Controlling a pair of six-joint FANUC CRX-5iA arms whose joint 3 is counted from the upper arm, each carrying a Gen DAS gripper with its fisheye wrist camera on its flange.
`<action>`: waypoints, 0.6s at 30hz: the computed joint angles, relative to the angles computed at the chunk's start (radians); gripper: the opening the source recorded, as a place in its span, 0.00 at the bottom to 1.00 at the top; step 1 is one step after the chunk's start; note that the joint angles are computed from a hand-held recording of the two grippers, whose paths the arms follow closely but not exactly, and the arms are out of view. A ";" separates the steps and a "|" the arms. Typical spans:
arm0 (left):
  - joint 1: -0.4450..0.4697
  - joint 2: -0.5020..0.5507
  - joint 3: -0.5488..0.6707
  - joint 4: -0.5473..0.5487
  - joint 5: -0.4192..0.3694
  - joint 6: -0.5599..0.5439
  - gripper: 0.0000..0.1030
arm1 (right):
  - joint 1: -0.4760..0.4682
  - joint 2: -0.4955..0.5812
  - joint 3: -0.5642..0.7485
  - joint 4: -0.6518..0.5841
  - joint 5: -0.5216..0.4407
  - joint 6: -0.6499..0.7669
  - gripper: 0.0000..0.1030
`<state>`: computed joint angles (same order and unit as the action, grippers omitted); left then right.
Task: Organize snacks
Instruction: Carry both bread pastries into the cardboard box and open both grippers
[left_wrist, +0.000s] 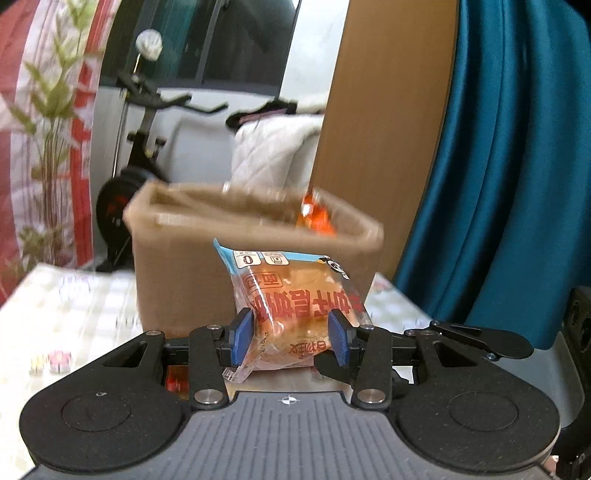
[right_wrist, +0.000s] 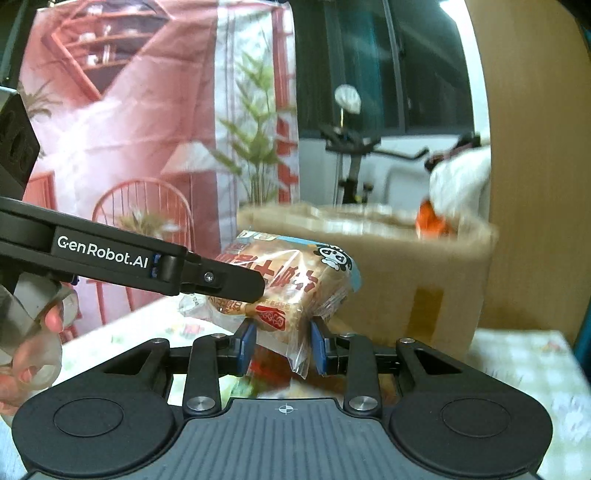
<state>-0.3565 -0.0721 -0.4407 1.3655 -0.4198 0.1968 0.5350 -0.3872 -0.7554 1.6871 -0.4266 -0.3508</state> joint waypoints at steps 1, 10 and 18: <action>-0.006 0.007 0.017 0.013 0.005 -0.015 0.45 | -0.025 0.003 0.016 0.016 0.021 0.003 0.28; 0.001 0.175 0.245 -0.016 -0.021 -0.012 0.45 | -0.285 0.119 0.196 0.211 0.260 -0.029 0.29; 0.065 0.386 0.525 -0.211 -0.148 0.306 0.45 | -0.288 0.289 0.353 -0.077 0.256 0.251 0.29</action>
<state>-0.2915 0.3144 0.0838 1.1543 -0.5680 0.5031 0.2474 -0.0984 -0.4028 1.6103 -0.1702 -0.0997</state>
